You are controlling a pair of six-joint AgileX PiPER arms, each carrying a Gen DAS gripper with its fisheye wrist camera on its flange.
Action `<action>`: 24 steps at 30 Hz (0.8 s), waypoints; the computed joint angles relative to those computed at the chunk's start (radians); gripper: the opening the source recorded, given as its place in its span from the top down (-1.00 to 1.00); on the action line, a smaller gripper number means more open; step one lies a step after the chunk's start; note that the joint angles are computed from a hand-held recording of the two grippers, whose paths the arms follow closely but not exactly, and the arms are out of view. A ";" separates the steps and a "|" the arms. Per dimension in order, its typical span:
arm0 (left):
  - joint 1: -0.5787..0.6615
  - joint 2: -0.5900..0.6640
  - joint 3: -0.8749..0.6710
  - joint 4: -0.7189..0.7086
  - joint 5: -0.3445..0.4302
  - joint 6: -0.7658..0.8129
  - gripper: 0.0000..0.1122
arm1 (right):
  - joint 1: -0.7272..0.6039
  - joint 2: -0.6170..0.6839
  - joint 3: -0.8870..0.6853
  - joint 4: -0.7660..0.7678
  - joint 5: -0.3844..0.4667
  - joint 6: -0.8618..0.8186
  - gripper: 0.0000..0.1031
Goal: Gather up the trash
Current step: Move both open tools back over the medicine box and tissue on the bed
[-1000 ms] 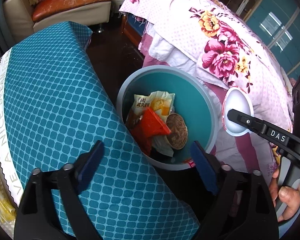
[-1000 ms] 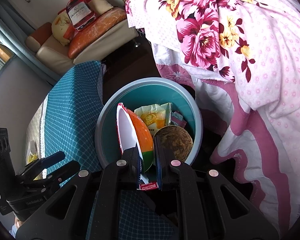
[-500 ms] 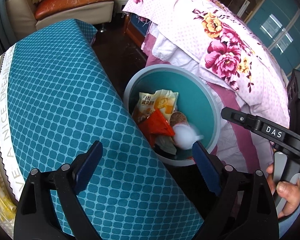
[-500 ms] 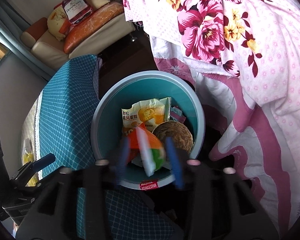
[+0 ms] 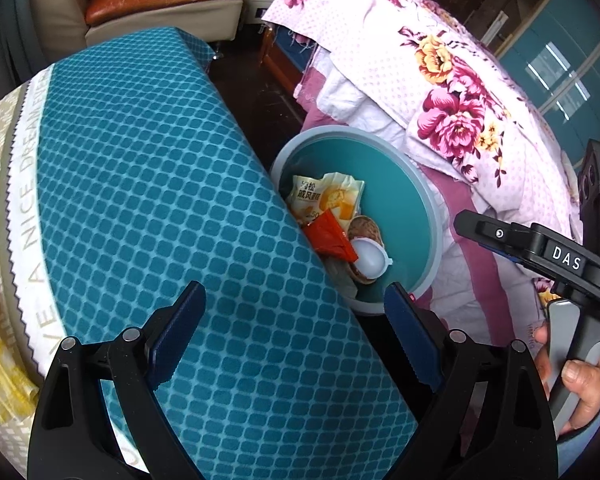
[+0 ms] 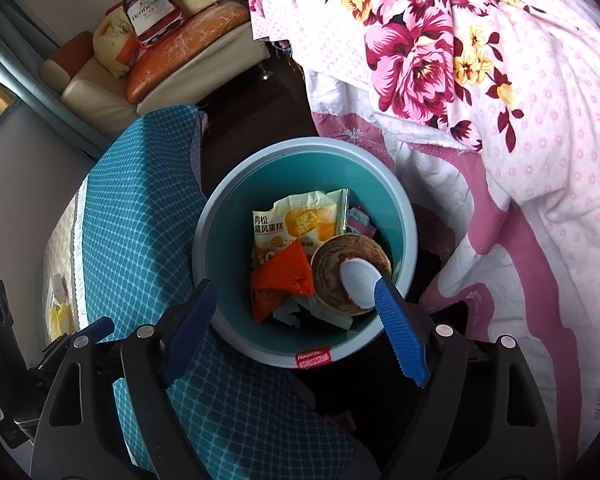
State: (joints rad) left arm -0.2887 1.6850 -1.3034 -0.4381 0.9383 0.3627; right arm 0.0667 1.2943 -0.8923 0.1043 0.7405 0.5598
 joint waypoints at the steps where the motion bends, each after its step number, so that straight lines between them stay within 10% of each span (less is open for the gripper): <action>1: 0.011 -0.010 0.007 -0.005 0.005 0.007 -0.62 | 0.024 -0.003 -0.013 -0.020 0.016 0.031 -0.50; 24: 0.537 -0.171 0.094 -0.199 0.163 0.348 -0.62 | 0.506 0.134 -0.335 -0.350 0.243 0.405 -0.59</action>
State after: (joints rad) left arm 0.2478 1.5145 -1.2095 -0.6370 1.1009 0.7106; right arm 0.5730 1.4283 -1.2278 -0.2456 0.9835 0.9649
